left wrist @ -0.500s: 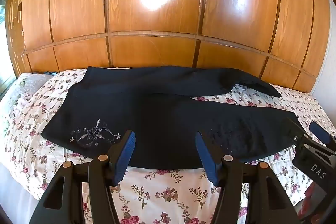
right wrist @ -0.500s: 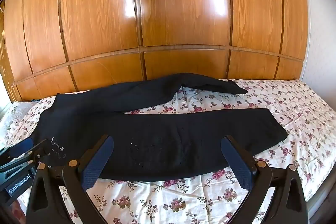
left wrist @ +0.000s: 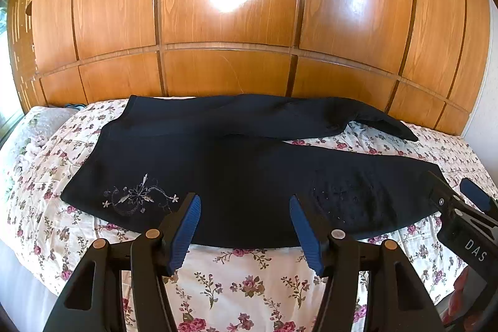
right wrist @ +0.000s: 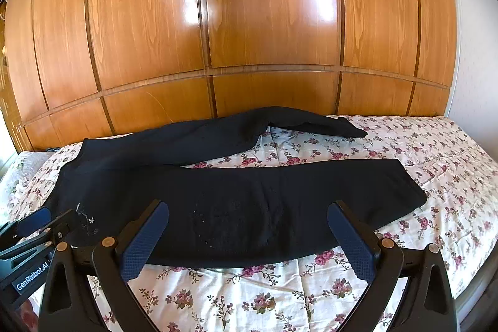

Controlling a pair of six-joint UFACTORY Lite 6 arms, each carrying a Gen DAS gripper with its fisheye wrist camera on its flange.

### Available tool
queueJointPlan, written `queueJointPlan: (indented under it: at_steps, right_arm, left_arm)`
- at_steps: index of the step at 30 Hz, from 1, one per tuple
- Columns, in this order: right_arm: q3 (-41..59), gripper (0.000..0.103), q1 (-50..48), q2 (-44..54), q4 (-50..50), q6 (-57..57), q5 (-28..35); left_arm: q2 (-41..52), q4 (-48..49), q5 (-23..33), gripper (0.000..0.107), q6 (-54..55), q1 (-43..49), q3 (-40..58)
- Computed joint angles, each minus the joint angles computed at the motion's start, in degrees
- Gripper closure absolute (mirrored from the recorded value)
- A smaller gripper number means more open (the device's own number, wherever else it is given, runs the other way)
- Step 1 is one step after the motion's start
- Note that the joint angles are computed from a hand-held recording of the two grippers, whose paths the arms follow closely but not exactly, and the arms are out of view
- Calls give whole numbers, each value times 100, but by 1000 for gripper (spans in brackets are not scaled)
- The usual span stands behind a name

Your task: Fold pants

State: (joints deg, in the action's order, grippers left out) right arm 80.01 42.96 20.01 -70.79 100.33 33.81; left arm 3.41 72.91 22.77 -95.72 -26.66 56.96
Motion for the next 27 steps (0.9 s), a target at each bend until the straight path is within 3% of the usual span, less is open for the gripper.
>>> queueJointPlan:
  at_steps: [27]
  right_arm:
    - [24,0,-127,128,104,-123,-117]
  left_arm:
    - [283,221,-272,46,-253,336,-48]
